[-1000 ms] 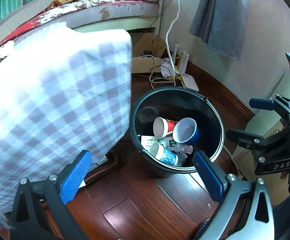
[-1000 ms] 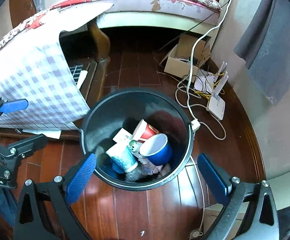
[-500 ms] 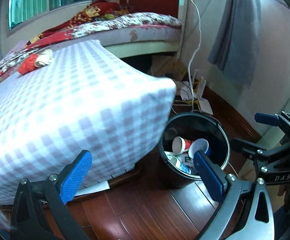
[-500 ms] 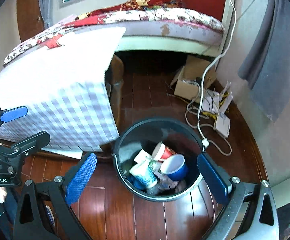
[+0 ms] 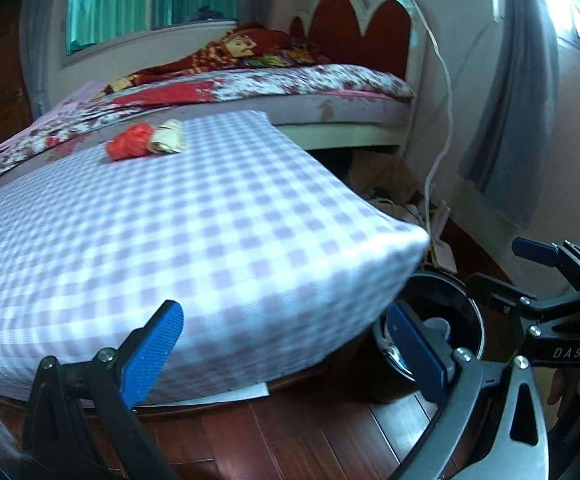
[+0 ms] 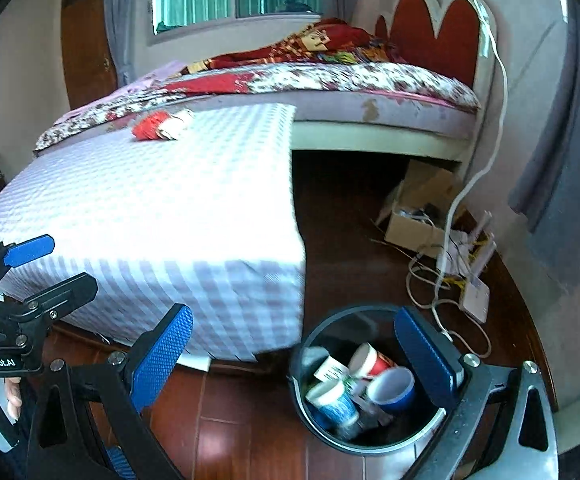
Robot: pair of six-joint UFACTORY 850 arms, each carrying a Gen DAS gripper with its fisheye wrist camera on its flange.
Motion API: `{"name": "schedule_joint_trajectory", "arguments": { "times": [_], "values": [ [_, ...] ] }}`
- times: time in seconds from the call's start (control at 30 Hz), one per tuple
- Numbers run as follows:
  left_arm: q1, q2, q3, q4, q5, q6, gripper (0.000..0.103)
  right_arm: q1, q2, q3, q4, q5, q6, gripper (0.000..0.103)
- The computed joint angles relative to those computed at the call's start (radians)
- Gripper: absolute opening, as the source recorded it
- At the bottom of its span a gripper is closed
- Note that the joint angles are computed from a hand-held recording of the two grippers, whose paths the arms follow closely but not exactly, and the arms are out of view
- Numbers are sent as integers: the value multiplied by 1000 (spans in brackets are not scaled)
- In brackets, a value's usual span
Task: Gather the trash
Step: 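Move both empty tools back toward the table, then grasp the red plastic bag with the left tool while the right tool grasps the tissue bundle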
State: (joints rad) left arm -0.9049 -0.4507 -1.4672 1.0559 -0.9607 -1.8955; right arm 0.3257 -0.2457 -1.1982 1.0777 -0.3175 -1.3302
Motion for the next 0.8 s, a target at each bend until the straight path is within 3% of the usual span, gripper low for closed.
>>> {"name": "schedule_joint_trajectory", "arguments": {
  "times": [0.17, 0.4, 0.57, 0.73, 0.8],
  "values": [
    [7, 57, 70, 9, -50, -42, 102, 47, -21, -44, 55, -23, -21, 102],
    [34, 149, 167, 8, -123, -91, 102, 110, -59, -110, 24, -20, 43, 102],
    [60, 207, 208, 3, -191, -53, 102, 145, -107, -204, -25, -67, 98, 102],
    [138, 263, 244, -7, -198, -27, 102, 198, -226, -404, -137, -134, 215, 102],
    [177, 273, 252, -1, -187, -13, 102, 238, -333, -567, -272, -185, 338, 102]
  ]
}}
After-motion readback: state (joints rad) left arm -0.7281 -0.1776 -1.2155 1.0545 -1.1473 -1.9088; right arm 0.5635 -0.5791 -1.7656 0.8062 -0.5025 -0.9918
